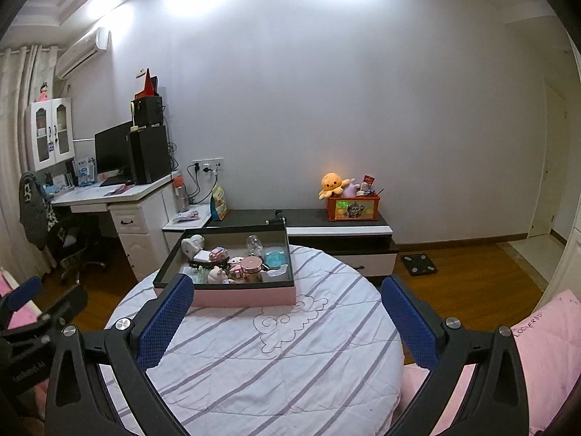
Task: Organize rigid objects
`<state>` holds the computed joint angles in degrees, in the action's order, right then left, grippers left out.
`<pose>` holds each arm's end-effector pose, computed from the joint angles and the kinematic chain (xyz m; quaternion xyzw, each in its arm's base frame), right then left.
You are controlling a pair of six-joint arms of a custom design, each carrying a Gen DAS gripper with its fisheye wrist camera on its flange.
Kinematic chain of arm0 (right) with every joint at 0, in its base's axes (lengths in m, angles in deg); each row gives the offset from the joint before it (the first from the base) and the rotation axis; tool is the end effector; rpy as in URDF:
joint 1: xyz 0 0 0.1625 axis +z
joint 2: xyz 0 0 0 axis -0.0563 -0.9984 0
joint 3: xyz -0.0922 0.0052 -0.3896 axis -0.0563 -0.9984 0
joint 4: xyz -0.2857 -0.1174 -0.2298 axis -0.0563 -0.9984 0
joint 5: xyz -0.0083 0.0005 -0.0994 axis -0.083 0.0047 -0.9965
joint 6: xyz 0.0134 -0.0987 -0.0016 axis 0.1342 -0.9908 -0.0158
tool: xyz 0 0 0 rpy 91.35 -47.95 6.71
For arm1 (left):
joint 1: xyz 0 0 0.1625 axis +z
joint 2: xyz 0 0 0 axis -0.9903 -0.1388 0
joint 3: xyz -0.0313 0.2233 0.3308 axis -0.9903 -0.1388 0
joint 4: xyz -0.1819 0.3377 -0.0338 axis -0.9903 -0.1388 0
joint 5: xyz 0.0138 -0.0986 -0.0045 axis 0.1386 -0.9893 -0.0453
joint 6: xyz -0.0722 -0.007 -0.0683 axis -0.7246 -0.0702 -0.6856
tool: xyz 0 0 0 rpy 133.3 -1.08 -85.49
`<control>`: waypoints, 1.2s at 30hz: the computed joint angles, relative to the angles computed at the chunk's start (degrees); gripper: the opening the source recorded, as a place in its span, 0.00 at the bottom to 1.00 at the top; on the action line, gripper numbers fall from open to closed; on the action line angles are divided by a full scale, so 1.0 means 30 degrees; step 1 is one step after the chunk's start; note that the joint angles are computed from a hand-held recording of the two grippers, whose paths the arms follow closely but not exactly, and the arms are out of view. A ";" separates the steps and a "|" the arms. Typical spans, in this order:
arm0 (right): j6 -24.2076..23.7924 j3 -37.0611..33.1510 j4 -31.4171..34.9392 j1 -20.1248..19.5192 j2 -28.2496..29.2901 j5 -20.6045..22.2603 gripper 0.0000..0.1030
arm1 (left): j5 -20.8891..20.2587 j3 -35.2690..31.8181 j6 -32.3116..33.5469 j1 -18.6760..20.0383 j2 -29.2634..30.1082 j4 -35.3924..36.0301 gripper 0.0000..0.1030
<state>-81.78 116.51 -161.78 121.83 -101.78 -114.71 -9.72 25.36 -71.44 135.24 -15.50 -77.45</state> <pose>0.3972 -0.5716 0.0891 0.2565 -0.7912 0.4877 0.2652 -0.1235 -0.5264 0.3342 0.1280 0.7599 -0.5477 0.3259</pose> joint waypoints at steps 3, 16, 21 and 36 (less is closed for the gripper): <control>0.0018 0.0206 -0.0169 -0.0003 -0.0124 0.0022 1.00 | -0.0088 0.0129 -0.0081 -0.0113 -0.0044 0.0016 1.00; -0.0042 0.0395 -0.0481 0.0015 -0.0250 -0.0025 1.00 | -0.0176 -0.0055 -0.0397 -0.0287 0.0218 0.0389 1.00; -0.0023 0.0297 -0.0355 0.0011 -0.0202 -0.0038 1.00 | -0.0173 -0.0157 -0.0452 -0.0282 0.0301 0.0506 1.00; 0.0033 0.0068 -0.0096 -0.0048 -0.0103 -0.0096 1.00 | -0.0166 -0.0586 -0.0787 0.0054 0.0576 0.1100 1.00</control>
<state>-81.68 116.71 -162.07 121.69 -102.09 -115.00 -10.21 23.60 -73.80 135.40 -13.77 -74.15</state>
